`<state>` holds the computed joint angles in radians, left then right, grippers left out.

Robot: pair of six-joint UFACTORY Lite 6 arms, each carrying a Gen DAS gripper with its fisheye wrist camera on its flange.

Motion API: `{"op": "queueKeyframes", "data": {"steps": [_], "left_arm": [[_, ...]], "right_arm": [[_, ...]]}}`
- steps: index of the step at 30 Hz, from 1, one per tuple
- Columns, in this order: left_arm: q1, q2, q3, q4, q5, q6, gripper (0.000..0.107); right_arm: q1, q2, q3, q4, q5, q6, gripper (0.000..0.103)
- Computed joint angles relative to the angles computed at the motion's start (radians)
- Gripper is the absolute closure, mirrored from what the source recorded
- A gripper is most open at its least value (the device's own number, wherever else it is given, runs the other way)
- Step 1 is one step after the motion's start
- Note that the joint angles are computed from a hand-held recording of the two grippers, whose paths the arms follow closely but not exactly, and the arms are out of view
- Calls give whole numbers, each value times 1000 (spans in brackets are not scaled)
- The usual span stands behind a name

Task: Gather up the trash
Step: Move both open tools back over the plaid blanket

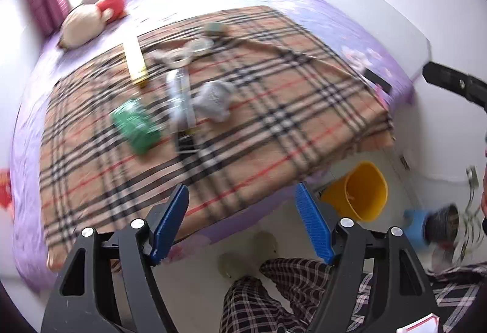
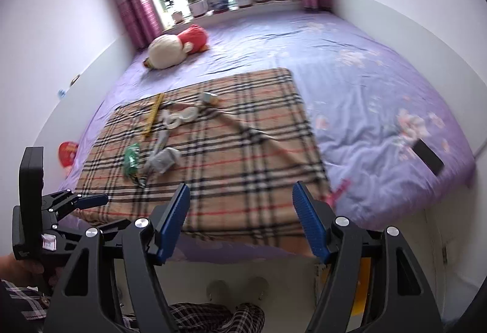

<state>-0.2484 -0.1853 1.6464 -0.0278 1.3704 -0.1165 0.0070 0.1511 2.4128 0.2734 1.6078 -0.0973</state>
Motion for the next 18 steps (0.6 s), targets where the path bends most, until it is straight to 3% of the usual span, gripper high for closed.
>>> {"op": "queueKeyframes", "data": {"steps": [6,15,18], "left_arm": [[163,-17,-34,-15,-9,25,33],[354,59,-12,-42,-47,84,32],[392,99,4,-51,-63,95,32]], "right_arm": [[154,110,91,-32,-12,52,32],[315,151,-35,-58,-151,110,32],[343,220,15,-73,-174,136,32]]}}
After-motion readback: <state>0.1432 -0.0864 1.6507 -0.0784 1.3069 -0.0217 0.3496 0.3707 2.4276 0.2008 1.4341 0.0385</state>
